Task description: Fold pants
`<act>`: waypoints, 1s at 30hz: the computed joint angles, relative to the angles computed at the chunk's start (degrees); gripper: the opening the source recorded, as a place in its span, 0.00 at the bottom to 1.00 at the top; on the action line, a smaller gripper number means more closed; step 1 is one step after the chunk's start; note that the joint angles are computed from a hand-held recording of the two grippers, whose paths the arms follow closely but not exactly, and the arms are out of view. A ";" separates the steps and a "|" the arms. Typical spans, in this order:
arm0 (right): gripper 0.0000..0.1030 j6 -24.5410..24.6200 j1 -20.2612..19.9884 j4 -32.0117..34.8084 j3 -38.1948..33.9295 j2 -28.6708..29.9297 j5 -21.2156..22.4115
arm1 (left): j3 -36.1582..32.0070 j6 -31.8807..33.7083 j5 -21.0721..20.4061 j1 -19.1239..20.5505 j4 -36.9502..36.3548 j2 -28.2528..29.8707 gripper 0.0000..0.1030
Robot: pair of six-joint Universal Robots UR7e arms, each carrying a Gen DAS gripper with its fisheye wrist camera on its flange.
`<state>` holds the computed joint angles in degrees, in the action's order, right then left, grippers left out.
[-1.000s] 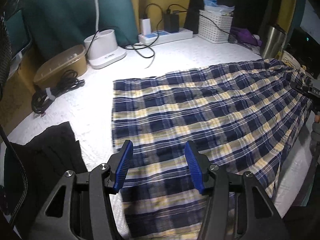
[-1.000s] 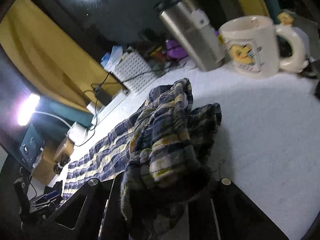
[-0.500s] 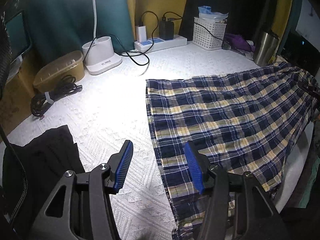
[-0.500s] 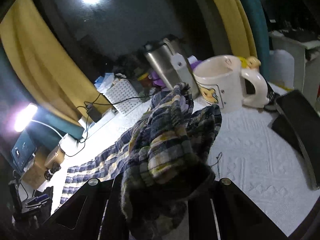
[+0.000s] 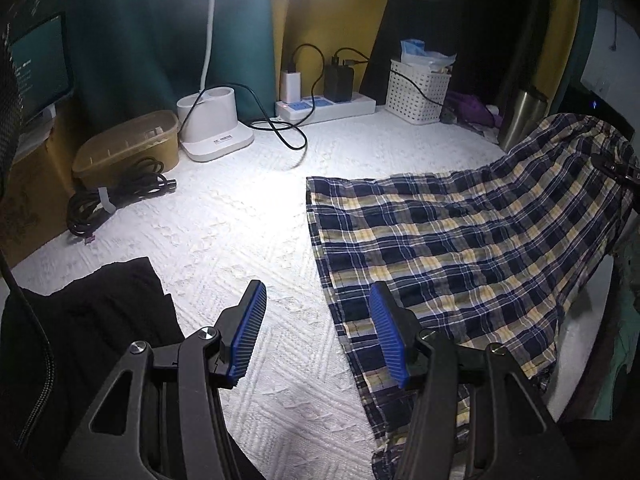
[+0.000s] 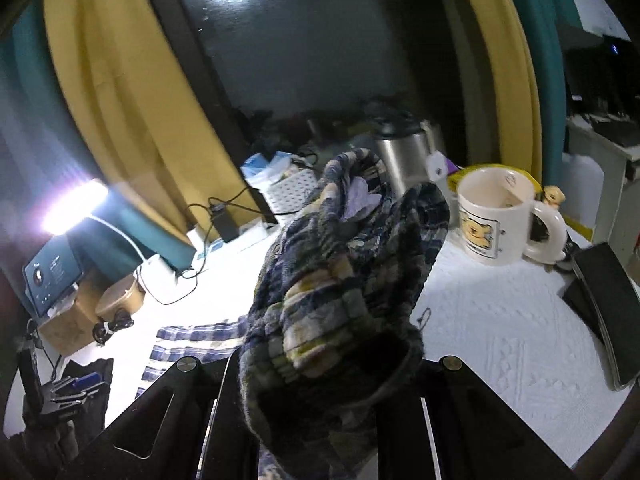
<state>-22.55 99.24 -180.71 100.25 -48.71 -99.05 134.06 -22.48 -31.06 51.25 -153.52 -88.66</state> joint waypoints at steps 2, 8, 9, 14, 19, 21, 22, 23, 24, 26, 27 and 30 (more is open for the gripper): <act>0.13 -0.42 0.92 0.25 -0.27 0.52 -0.45 | 0.52 1.52 -0.36 -0.20 -2.33 -0.39 0.52; 0.13 -1.73 3.92 0.82 -1.05 2.25 -1.83 | 2.34 6.09 -1.18 -1.03 -7.49 -1.62 0.52; 0.13 -1.91 4.55 1.08 -1.30 2.67 -2.24 | 2.58 6.66 -1.36 -1.03 -7.97 -1.84 0.52; 0.13 -2.48 6.58 2.15 -2.21 4.27 -3.38 | 3.92 8.95 -1.87 -1.01 -10.82 -3.31 0.52; 0.13 -2.47 8.23 3.37 -3.18 6.67 -3.74 | 5.22 10.30 -1.96 -0.47 -12.58 -5.30 0.52; 0.13 -2.46 8.82 4.86 -3.71 7.90 -3.36 | 5.82 10.42 -1.84 -0.33 -12.54 -6.37 0.52; 0.13 -2.52 9.12 5.40 -3.96 8.52 -3.34 | 5.98 10.50 -1.79 -0.24 -12.56 -6.66 0.52; 0.13 -2.54 9.37 5.93 -4.20 9.07 -3.28 | 6.18 10.50 -1.66 -0.17 -12.46 -7.08 0.52; 0.13 -2.46 9.74 6.74 -4.64 10.00 -3.21 | 6.40 10.59 -1.51 -0.10 -12.49 -7.53 0.52; 0.13 -2.18 10.21 8.15 -5.38 11.36 -3.28 | 6.92 10.93 -1.25 -0.07 -12.90 -8.56 0.52; 0.13 -2.12 10.39 8.56 -5.61 11.84 -3.37 | 7.17 11.02 -1.17 -0.11 -12.95 -9.12 0.52; 0.13 -1.97 11.00 10.27 -6.65 13.76 -4.05 | 7.82 11.24 -0.69 -0.12 -13.08 -10.79 0.52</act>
